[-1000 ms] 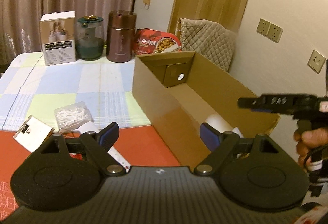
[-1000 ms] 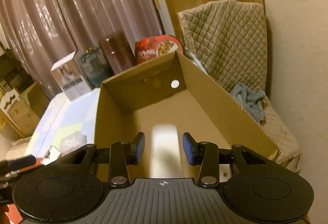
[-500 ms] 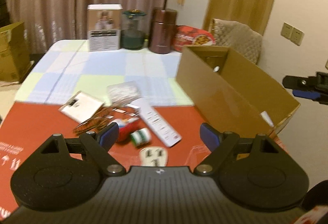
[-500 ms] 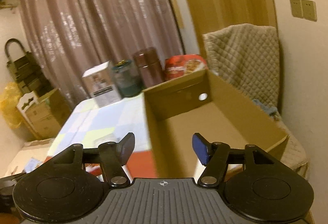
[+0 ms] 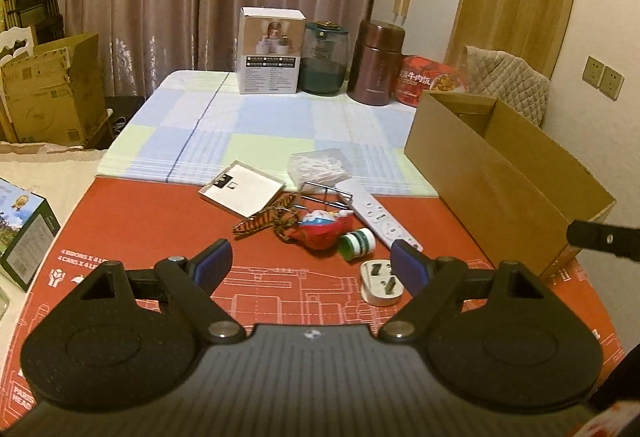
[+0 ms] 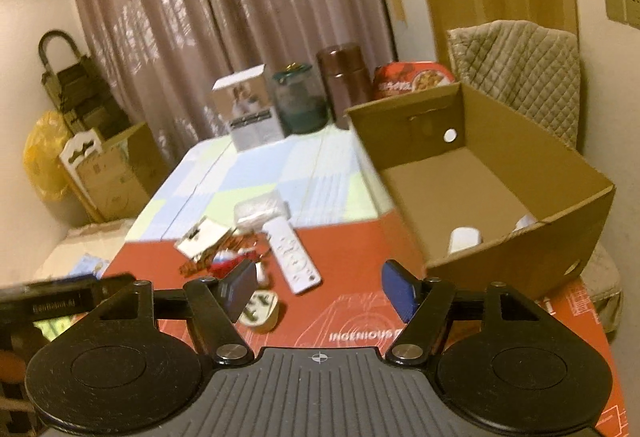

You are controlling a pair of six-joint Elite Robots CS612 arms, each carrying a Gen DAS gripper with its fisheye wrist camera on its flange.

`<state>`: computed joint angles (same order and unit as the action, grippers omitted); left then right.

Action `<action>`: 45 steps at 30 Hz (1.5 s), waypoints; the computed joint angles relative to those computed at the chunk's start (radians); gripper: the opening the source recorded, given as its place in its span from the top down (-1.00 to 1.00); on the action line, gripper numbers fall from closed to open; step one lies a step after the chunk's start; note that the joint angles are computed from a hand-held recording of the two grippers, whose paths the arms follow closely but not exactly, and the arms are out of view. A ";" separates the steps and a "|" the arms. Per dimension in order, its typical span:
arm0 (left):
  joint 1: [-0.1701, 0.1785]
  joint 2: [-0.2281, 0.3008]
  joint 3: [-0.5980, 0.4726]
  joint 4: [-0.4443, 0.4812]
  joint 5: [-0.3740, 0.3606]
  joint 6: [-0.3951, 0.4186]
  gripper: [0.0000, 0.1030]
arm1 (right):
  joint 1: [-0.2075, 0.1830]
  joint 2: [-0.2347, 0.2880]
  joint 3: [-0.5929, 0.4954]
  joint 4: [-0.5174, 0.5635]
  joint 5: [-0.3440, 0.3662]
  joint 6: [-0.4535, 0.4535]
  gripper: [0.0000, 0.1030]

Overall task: Organize rigid objects
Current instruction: 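Move both tools back over the mat toward the remaining items, then grasp the white three-pin plug with the right tool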

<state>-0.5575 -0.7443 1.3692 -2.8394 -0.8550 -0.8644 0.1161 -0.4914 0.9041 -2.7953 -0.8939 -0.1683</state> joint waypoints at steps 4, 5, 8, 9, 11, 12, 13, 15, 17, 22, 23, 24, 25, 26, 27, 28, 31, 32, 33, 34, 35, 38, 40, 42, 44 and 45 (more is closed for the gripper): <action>0.005 -0.001 0.006 -0.009 -0.007 0.026 -0.62 | 0.009 -0.001 0.007 0.015 -0.007 -0.034 -0.29; 0.008 0.000 0.006 -0.012 -0.012 0.034 -0.62 | 0.011 0.001 0.004 0.020 -0.010 -0.045 -0.30; 0.016 0.006 0.001 -0.018 -0.020 0.070 -0.62 | 0.020 0.008 -0.003 0.027 -0.019 -0.069 -0.30; 0.020 0.008 0.000 -0.023 -0.023 0.084 -0.62 | 0.023 0.012 -0.008 0.028 -0.018 -0.077 -0.30; 0.028 0.012 -0.001 -0.029 -0.033 0.103 -0.62 | 0.031 0.017 -0.013 0.028 -0.022 -0.098 -0.30; 0.033 0.015 -0.002 -0.034 -0.040 0.116 -0.62 | 0.035 0.022 -0.019 0.030 -0.024 -0.109 -0.30; 0.038 0.018 -0.003 -0.039 -0.048 0.129 -0.62 | 0.039 0.029 -0.026 0.032 -0.026 -0.120 -0.30; 0.048 0.024 -0.006 -0.044 -0.066 0.148 -0.62 | 0.048 0.041 -0.041 0.043 -0.033 -0.141 -0.30; 0.058 0.033 -0.011 -0.053 -0.084 0.162 -0.62 | 0.056 0.055 -0.057 0.056 -0.038 -0.161 -0.30; 0.081 0.062 -0.038 -0.058 -0.123 0.214 -0.62 | 0.075 0.095 -0.102 0.094 -0.047 -0.213 -0.30; 0.084 0.070 -0.042 -0.066 -0.126 0.235 -0.62 | 0.079 0.101 -0.110 0.101 -0.049 -0.222 -0.31; 0.088 0.078 -0.046 -0.078 -0.132 0.257 -0.62 | 0.082 0.109 -0.119 0.107 -0.049 -0.233 -0.31; 0.091 0.084 -0.048 -0.088 -0.137 0.269 -0.62 | 0.085 0.119 -0.130 0.113 -0.049 -0.246 -0.32; 0.093 0.091 -0.051 -0.093 -0.139 0.277 -0.62 | 0.088 0.125 -0.136 0.116 -0.051 -0.255 -0.34; 0.095 0.098 -0.053 -0.101 -0.141 0.283 -0.62 | 0.092 0.132 -0.145 0.121 -0.055 -0.265 -0.35; 0.098 0.103 -0.054 -0.110 -0.145 0.287 -0.62 | 0.095 0.142 -0.157 0.127 -0.061 -0.276 -0.37; 0.105 0.116 -0.058 -0.114 -0.166 0.275 -0.62 | 0.104 0.168 -0.193 0.154 -0.084 -0.289 -0.38; 0.108 0.119 -0.061 -0.108 -0.177 0.269 -0.62 | 0.107 0.175 -0.203 0.160 -0.091 -0.289 -0.38; 0.110 0.122 -0.065 -0.106 -0.184 0.271 -0.62 | 0.110 0.185 -0.217 0.168 -0.099 -0.287 -0.38; 0.112 0.125 -0.070 -0.106 -0.188 0.279 -0.62 | 0.112 0.193 -0.230 0.176 -0.101 -0.286 -0.38; 0.114 0.129 -0.077 -0.108 -0.191 0.290 -0.62 | 0.114 0.202 -0.243 0.181 -0.106 -0.287 -0.38; 0.119 0.136 -0.091 -0.094 -0.203 0.295 -0.62 | 0.121 0.223 -0.271 0.187 -0.121 -0.294 -0.38; 0.125 0.138 -0.096 -0.072 -0.226 0.271 -0.62 | 0.124 0.238 -0.296 0.199 -0.128 -0.294 -0.38; 0.130 0.140 -0.099 -0.068 -0.248 0.247 -0.62 | 0.127 0.251 -0.317 0.203 -0.138 -0.283 -0.38; 0.133 0.141 -0.101 -0.069 -0.260 0.240 -0.62 | 0.128 0.261 -0.332 0.203 -0.137 -0.268 -0.37; 0.133 0.142 -0.103 -0.069 -0.262 0.240 -0.62 | 0.129 0.264 -0.337 0.200 -0.138 -0.263 -0.37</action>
